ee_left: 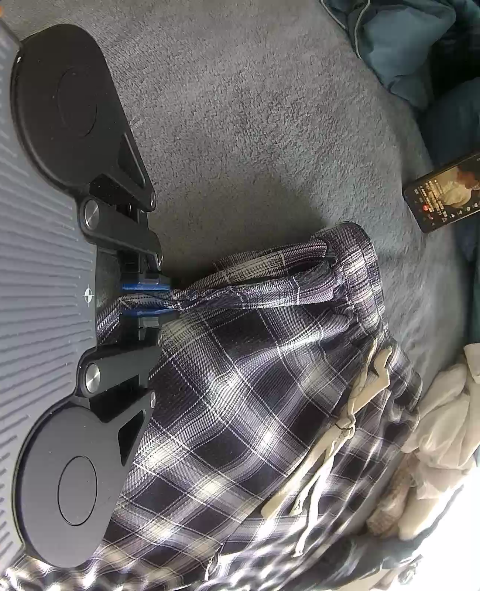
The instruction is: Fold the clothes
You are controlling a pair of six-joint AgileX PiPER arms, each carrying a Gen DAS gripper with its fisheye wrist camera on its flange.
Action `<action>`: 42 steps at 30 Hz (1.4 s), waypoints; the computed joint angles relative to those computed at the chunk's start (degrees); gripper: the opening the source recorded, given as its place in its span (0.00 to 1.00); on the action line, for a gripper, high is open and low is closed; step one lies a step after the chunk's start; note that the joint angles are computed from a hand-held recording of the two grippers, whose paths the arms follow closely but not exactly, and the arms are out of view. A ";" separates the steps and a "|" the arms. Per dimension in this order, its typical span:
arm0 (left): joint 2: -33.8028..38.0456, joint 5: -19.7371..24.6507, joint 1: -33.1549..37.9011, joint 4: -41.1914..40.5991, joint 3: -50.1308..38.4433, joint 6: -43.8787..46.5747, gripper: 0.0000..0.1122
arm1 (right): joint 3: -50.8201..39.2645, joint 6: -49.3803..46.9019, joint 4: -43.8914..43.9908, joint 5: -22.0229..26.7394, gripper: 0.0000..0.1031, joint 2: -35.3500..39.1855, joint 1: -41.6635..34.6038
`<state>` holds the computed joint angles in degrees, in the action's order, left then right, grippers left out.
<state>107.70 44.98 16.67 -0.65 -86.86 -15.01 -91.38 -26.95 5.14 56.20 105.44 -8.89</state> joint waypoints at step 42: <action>1.13 0.48 -1.45 1.81 -1.37 -2.29 0.10 | 0.83 -10.29 0.61 1.95 0.27 -0.89 0.24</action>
<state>108.84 45.46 15.22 1.16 -88.22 -17.30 -90.55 -37.24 5.75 58.15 104.55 -8.65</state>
